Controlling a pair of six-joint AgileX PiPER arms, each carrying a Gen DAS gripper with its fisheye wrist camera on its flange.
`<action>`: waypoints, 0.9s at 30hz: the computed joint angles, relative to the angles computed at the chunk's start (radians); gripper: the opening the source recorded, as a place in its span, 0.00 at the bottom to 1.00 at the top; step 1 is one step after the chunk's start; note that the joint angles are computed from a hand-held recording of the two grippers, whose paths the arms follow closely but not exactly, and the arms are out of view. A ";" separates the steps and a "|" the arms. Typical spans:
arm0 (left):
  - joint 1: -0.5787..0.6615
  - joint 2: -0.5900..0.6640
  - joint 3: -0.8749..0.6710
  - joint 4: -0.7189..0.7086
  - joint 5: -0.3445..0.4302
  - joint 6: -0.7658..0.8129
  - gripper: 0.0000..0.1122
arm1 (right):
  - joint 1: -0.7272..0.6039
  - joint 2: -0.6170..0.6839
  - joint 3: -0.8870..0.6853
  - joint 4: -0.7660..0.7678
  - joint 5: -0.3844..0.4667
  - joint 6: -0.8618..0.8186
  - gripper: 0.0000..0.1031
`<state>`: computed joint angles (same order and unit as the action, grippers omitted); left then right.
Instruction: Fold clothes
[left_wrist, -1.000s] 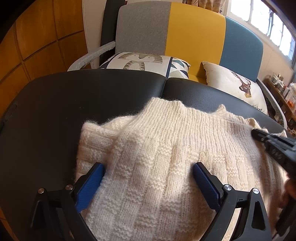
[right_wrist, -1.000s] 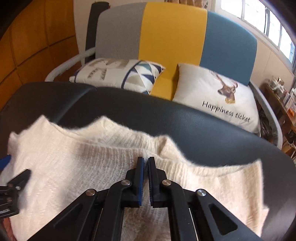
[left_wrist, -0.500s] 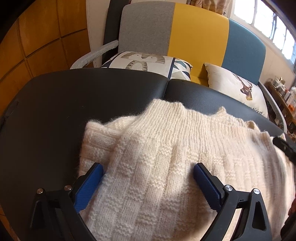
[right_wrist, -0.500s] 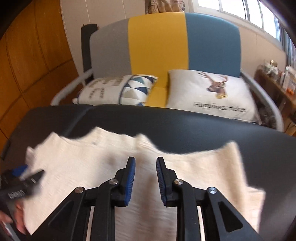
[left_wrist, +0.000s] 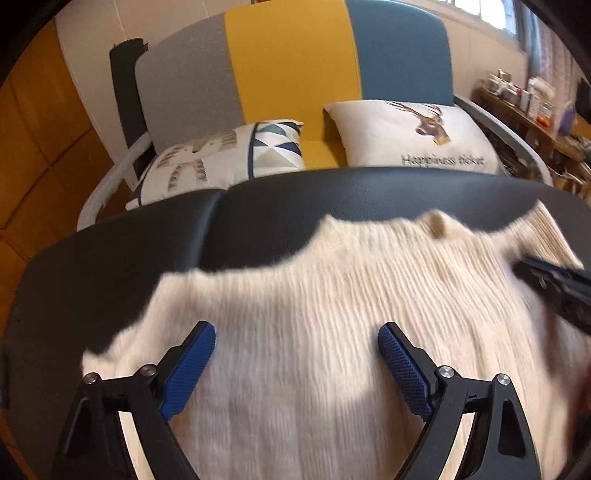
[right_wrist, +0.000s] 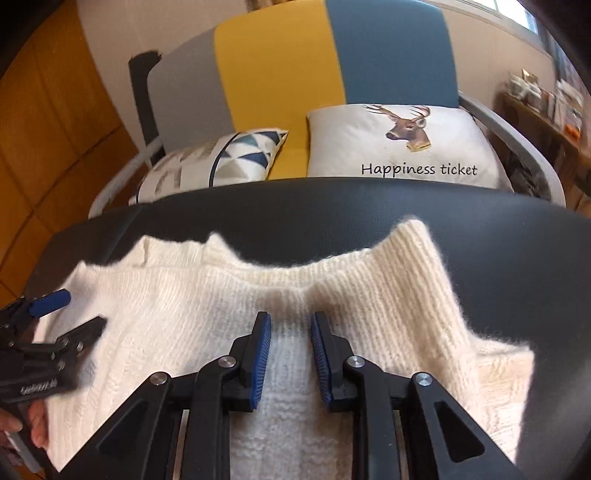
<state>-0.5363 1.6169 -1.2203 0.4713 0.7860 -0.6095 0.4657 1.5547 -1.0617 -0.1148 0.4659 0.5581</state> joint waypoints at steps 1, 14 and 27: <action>0.001 0.029 -0.029 0.007 0.011 0.006 0.82 | -0.003 -0.006 0.014 -0.016 -0.014 0.021 0.21; 0.134 -0.077 0.091 0.049 -0.103 -0.023 0.84 | -0.076 -0.129 0.138 0.031 -0.136 0.025 0.19; 0.272 -0.213 0.337 0.069 -0.247 -0.113 0.92 | -0.141 0.026 -0.006 -0.059 -0.017 0.014 0.16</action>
